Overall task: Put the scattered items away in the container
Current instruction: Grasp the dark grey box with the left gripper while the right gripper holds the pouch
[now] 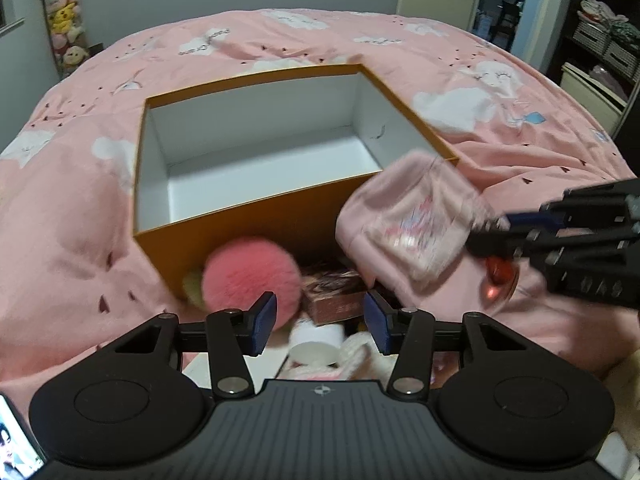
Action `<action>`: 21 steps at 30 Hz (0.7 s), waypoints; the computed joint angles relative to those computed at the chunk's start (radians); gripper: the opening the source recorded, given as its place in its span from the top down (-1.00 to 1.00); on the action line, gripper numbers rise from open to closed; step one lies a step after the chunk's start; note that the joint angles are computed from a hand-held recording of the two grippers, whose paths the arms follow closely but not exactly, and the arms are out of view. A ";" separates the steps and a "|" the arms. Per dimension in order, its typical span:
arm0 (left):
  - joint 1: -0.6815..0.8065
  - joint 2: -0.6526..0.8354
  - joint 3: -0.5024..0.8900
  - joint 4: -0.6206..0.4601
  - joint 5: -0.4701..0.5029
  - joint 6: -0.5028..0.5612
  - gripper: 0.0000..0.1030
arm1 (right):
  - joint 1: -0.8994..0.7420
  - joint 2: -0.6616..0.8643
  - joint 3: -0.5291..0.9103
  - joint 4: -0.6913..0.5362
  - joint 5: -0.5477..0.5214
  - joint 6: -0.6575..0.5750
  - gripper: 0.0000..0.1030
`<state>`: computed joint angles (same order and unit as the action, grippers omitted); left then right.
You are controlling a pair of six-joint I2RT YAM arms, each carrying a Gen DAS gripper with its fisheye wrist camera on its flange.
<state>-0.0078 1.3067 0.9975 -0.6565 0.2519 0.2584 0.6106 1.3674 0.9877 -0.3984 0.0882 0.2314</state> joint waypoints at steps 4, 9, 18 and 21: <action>-0.034 0.034 0.013 0.013 0.006 -0.002 -0.10 | -0.056 -0.060 -0.002 -0.024 -0.002 -0.005 0.57; -0.073 0.103 0.053 0.016 0.033 -0.002 -0.10 | -0.127 -0.094 -0.007 -0.071 0.010 -0.025 0.57; -0.119 0.264 0.155 -0.023 0.089 -0.001 -0.17 | -0.226 -0.055 -0.046 -0.077 -0.022 -0.028 0.57; -0.112 0.325 0.210 -0.069 0.135 -0.015 -0.17 | -0.235 -0.036 -0.051 -0.075 -0.021 -0.035 0.58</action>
